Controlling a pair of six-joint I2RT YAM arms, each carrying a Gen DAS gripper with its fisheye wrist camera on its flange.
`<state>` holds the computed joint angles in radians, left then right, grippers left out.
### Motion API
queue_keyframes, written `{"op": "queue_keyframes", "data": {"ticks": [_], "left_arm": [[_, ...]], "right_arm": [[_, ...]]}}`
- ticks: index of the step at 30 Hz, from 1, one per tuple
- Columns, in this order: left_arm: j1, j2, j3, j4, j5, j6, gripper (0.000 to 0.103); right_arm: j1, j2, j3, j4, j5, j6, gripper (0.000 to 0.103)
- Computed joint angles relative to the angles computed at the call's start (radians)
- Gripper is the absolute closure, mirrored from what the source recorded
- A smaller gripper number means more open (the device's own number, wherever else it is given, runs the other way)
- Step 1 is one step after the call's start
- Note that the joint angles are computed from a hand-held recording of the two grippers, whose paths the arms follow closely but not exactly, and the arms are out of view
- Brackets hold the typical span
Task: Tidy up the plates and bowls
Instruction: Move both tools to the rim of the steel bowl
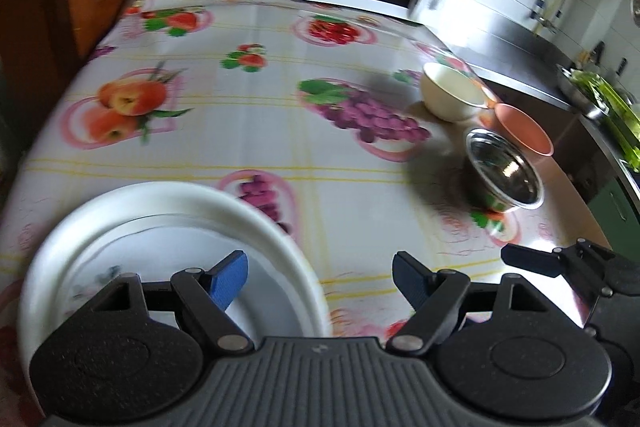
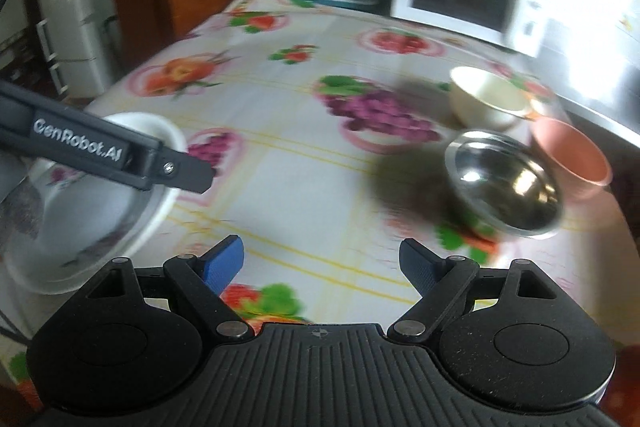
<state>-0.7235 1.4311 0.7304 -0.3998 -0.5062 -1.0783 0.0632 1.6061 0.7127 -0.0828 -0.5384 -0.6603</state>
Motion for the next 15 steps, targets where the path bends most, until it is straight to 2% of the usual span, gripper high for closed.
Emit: {"op": "queue_keyframes", "data": {"ticks": [7,15], "left_arm": [[0.059,0.173,0.137,0.095,0.074,0.119,0.022],[0.139,0.379,0.35,0.14,0.157,0.248,0.022]], "right_arm": [[-0.087,0.12,0.119,0.015,0.009,0.027,0.016],[-0.145,0.277,0.316,-0.004,0.025,0.105,0.016]]}}
